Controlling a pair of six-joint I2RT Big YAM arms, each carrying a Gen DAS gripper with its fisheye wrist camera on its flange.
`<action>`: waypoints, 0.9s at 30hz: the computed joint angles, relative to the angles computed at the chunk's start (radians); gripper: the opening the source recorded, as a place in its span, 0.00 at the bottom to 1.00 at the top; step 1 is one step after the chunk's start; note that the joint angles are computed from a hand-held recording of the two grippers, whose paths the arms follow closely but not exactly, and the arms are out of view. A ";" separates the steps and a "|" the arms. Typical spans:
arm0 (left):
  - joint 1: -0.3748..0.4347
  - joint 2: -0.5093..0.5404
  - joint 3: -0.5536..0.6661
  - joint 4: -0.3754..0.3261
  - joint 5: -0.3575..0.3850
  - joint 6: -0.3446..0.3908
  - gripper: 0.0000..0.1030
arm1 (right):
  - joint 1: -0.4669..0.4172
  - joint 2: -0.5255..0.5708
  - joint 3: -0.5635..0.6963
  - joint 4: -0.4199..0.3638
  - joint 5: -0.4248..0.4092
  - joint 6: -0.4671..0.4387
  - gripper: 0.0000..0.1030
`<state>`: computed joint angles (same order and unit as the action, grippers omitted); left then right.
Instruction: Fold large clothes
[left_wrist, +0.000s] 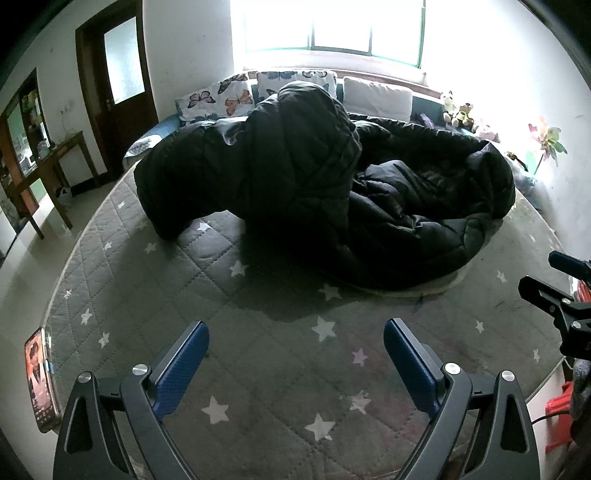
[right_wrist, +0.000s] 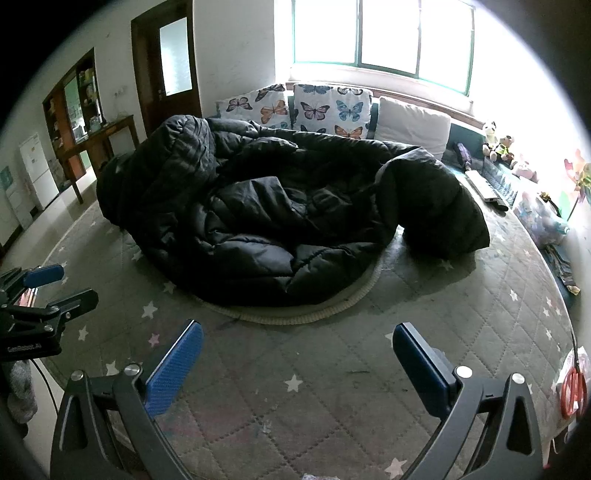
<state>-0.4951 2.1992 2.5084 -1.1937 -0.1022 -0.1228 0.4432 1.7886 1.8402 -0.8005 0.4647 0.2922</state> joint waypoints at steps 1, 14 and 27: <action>0.000 0.003 0.006 -0.004 0.000 0.001 0.99 | 0.001 0.001 0.001 0.000 0.003 -0.001 1.00; 0.000 0.041 0.062 -0.039 -0.003 -0.007 0.99 | -0.001 0.008 0.007 -0.005 -0.006 0.001 1.00; 0.001 0.074 0.118 -0.073 -0.006 -0.012 0.99 | -0.004 0.024 0.021 -0.011 -0.017 -0.003 1.00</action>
<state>-0.4943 2.2733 2.6264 -1.2670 -0.1082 -0.1346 0.4389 1.8124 1.8611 -0.8116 0.4476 0.2893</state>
